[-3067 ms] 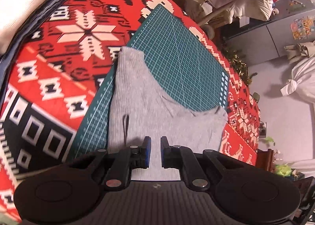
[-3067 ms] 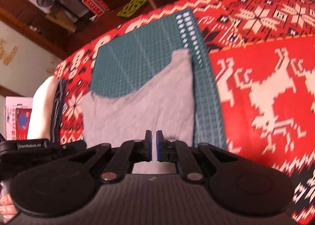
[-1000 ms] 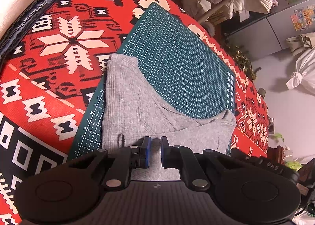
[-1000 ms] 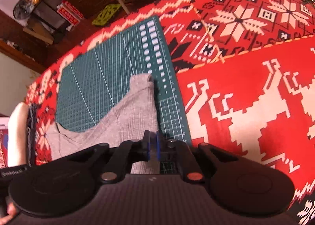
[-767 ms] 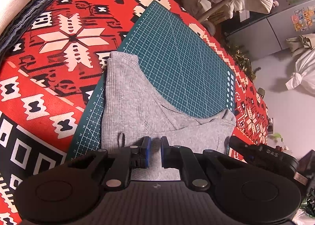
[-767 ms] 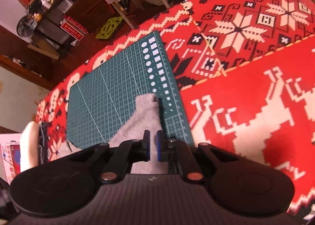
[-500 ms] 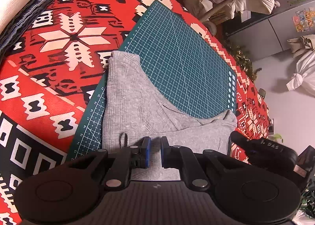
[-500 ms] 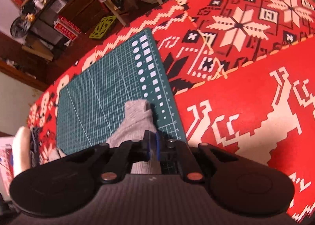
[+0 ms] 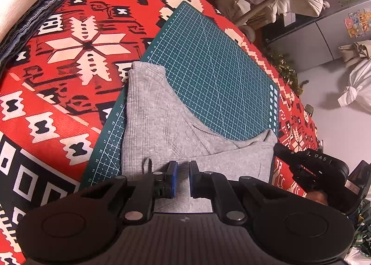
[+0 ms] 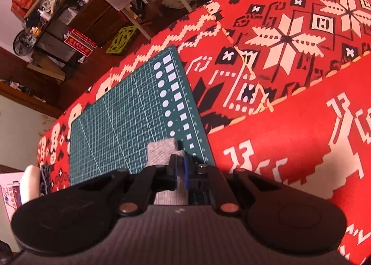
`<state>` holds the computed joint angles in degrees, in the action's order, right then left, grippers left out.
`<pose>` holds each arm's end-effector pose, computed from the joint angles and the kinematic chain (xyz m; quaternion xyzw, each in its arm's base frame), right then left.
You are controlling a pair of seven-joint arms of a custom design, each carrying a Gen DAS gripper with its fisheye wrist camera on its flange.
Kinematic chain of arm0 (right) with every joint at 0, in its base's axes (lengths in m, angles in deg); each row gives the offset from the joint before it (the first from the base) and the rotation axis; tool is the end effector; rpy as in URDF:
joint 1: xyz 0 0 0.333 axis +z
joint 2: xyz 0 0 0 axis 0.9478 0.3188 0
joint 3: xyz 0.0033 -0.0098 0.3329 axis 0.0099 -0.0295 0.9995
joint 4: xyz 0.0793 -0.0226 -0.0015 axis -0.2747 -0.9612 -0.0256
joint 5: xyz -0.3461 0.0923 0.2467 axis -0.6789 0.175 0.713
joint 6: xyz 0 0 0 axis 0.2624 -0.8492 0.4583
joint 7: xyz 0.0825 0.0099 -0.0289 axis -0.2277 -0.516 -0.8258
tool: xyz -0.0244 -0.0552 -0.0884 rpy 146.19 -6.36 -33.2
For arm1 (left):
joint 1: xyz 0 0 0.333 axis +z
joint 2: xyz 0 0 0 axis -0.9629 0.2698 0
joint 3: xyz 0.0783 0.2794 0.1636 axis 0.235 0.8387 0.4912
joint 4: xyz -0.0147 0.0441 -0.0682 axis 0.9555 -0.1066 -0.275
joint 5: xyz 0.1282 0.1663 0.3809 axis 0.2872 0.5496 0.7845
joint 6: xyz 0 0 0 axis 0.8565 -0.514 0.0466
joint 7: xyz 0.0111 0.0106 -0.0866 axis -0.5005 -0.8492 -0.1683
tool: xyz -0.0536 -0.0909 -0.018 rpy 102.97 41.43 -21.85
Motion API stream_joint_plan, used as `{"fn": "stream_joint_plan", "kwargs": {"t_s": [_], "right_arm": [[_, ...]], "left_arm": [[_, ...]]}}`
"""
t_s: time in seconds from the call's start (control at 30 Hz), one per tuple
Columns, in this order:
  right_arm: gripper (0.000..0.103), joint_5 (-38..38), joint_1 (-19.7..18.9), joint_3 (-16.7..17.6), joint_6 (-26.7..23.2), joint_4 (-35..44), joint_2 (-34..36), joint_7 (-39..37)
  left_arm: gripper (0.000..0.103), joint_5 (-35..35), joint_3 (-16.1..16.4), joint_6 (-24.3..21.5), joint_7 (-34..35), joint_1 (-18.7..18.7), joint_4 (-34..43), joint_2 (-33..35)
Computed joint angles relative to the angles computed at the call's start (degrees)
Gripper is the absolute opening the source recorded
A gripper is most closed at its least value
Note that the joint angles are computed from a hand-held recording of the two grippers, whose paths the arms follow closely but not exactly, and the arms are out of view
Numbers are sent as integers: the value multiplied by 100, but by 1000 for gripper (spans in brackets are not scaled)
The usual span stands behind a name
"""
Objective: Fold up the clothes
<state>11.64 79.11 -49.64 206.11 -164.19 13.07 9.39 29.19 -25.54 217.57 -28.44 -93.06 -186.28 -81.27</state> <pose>0.6240 0.1340 0.3125 -0.6865 0.6528 0.0858 0.3086 0.3818 -0.1799 0.3494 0.8949 -0.3384 0.2908 0.0057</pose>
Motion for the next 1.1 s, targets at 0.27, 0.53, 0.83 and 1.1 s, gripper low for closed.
{"fn": "stream_joint_plan", "kwargs": {"t_s": [0.27, 0.53, 0.83, 1.1], "right_arm": [[6, 460, -78, 19, 62, -49, -164, -252], [8, 494, 90, -29, -21, -278, -481, -681], [8, -190, 303, -54, 154, -370, -436, -389], [8, -145, 270, -42, 221, -371, -451, -481]], "left_arm": [[8, 597, -674, -220, -698, 866, -273, -660], [8, 945, -784, 159, -1377, 1294, -704, -1007], [8, 1360, -932, 385, -1268, 1851, -376, -316], [9, 1489, -927, 538, -1334, 2106, -329, -119]]}}
